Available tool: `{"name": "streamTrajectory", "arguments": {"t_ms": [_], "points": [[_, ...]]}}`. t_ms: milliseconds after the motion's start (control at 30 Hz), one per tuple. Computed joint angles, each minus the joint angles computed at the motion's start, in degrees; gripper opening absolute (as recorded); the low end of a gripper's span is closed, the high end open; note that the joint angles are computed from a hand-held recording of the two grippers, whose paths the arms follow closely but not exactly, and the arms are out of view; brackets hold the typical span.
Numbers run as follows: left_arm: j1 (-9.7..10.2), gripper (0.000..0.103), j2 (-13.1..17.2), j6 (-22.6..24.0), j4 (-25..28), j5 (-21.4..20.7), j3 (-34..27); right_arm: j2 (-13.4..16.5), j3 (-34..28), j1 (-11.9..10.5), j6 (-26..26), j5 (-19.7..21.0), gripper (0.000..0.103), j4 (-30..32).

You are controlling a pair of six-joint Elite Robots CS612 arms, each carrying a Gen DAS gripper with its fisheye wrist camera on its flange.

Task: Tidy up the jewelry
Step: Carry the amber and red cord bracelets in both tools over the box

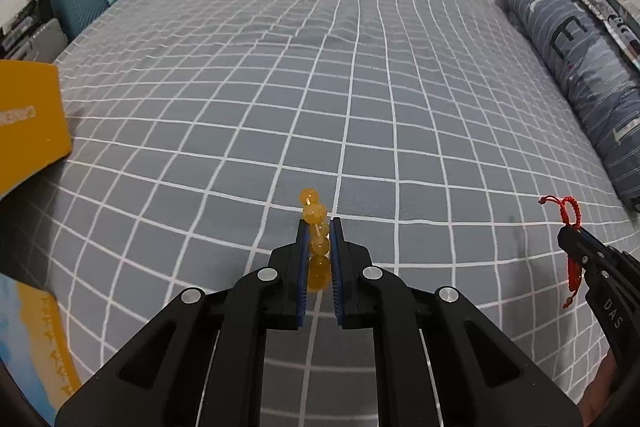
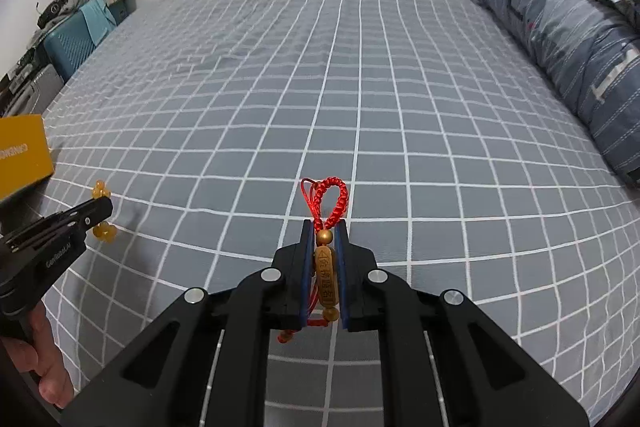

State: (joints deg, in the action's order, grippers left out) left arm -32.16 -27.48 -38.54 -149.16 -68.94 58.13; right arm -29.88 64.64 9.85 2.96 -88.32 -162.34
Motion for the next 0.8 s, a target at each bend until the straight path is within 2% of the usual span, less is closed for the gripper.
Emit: {"name": "streamTrajectory", "arguments": {"t_ms": [167,533,800], "points": [[-1.12,0.009,-2.5,0.4,-3.1,2.6,3.6,-1.4,2.3,0.1,-0.2,1.1,0.010,-3.3],[-3.86,0.009,-8.4,2.3,-9.5,8.5,12.1,-4.8,8.0,0.9,-0.4,0.3,0.010,-9.0],[-4.53,0.009,-11.4,-0.4,-11.6,10.1,18.7,-7.2,13.3,1.2,0.0,-0.2,0.010,-11.7]]}}
